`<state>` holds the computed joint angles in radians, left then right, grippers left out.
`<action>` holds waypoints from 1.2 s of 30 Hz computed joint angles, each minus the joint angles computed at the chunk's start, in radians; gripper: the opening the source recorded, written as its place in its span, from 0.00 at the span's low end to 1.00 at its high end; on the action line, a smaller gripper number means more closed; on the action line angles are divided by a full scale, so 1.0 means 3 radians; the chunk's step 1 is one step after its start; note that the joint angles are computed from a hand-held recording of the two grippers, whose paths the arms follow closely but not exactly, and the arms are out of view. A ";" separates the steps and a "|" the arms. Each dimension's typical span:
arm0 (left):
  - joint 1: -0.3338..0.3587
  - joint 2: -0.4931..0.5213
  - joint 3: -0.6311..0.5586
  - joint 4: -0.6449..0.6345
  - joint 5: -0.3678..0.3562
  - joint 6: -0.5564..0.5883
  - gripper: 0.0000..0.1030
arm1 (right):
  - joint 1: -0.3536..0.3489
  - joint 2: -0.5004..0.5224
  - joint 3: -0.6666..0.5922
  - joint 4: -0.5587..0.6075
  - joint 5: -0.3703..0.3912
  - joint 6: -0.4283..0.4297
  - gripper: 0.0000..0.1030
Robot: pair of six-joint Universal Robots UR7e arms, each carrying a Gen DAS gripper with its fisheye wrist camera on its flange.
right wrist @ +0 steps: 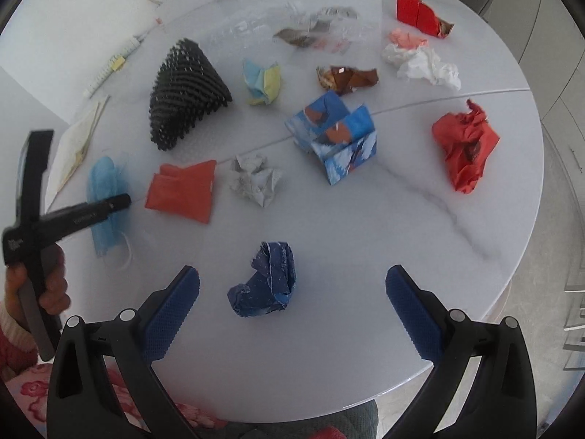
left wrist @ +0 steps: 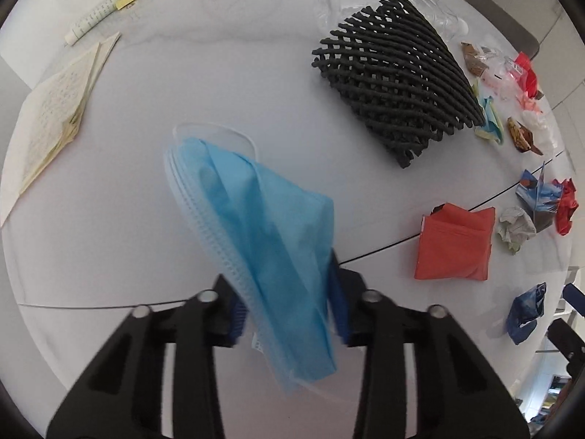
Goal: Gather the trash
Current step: 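Grasp the blue face mask with the left tool while the right tool grasps the dark blue wrapper, then carry both items to the wastebasket and open both tools to drop them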
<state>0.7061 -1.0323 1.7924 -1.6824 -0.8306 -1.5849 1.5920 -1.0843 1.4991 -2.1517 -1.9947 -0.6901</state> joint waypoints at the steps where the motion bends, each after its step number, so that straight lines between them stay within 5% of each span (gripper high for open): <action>1: 0.0003 -0.0002 -0.0002 -0.0026 -0.0010 0.0052 0.22 | -0.0001 0.0019 0.0005 -0.0007 -0.0033 -0.0008 0.97; 5: -0.0051 -0.0058 0.0024 -0.0088 -0.0001 0.0102 0.15 | 0.0012 0.0081 0.0018 -0.0028 -0.0167 -0.0048 0.78; 10: -0.0169 -0.0145 -0.0030 -0.0014 0.0091 0.0108 0.14 | 0.0006 0.0130 -0.0016 0.0202 -0.0174 -0.0036 0.21; 17: -0.0355 0.0047 -0.0361 0.0050 0.0240 0.0479 0.14 | -0.0017 0.0071 -0.0066 0.0248 -0.0096 -0.0062 0.15; 24: -0.0482 0.0712 -0.1009 -0.0737 0.0157 0.1630 0.14 | -0.0201 -0.0082 -0.0419 0.0299 0.0158 0.0076 0.15; 29: -0.0481 0.1498 -0.1910 -0.1085 -0.0029 0.2366 0.14 | -0.0396 -0.0074 -0.0824 0.0205 0.0140 -0.0068 0.15; 36: -0.0471 0.2637 -0.3560 -0.0693 -0.0201 0.2635 0.14 | -0.0695 0.0321 -0.1694 0.0635 0.0103 -0.0338 0.16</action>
